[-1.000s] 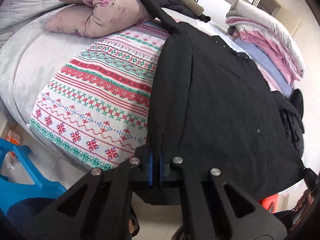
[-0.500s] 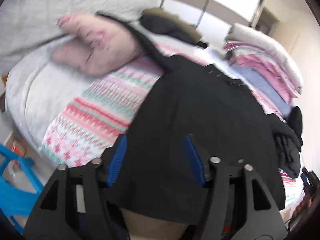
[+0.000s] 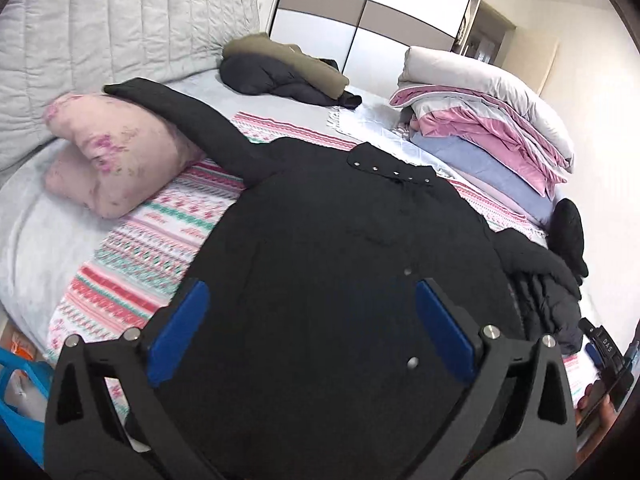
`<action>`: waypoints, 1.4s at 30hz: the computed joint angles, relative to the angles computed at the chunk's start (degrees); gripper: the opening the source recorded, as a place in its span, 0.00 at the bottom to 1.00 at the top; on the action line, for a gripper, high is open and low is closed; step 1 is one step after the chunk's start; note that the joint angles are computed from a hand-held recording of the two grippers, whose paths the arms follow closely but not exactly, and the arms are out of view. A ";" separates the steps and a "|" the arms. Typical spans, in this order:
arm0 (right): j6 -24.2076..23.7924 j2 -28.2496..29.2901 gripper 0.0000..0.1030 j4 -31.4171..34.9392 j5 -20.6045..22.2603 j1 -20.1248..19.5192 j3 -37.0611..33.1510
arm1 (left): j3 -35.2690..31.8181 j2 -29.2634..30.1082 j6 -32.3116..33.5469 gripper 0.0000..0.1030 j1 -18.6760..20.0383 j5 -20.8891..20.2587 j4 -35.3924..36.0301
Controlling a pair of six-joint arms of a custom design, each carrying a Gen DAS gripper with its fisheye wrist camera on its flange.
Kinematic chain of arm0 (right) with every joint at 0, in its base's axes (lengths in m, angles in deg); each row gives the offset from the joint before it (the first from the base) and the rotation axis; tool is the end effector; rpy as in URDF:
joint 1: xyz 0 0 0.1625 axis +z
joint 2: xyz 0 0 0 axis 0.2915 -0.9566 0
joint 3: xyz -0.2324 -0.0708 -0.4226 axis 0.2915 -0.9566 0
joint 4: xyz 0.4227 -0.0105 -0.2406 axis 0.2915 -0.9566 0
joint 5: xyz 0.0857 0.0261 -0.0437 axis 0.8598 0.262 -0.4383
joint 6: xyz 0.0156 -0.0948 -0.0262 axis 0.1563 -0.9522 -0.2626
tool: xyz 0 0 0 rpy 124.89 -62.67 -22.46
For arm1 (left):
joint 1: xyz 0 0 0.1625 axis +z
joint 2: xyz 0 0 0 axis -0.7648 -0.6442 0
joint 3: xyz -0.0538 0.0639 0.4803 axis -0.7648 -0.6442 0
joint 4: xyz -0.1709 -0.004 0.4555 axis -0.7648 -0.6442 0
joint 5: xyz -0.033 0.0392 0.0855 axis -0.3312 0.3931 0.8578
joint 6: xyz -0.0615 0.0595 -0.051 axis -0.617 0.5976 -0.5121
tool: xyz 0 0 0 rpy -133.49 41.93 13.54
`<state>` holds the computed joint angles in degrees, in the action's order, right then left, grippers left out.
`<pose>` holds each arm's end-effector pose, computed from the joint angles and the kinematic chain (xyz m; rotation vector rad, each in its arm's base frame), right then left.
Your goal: Fold large clothes
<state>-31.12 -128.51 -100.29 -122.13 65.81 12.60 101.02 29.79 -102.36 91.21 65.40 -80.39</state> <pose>0.0178 -0.7106 0.4033 0.2145 -2.2980 1.2356 -0.3679 -0.6258 0.1411 -0.2195 2.1444 -1.2891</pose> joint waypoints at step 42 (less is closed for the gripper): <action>20.22 30.56 0.07 15.55 14.62 -4.73 -61.30 | -22.55 10.15 -2.07 0.98 17.10 -18.73 13.20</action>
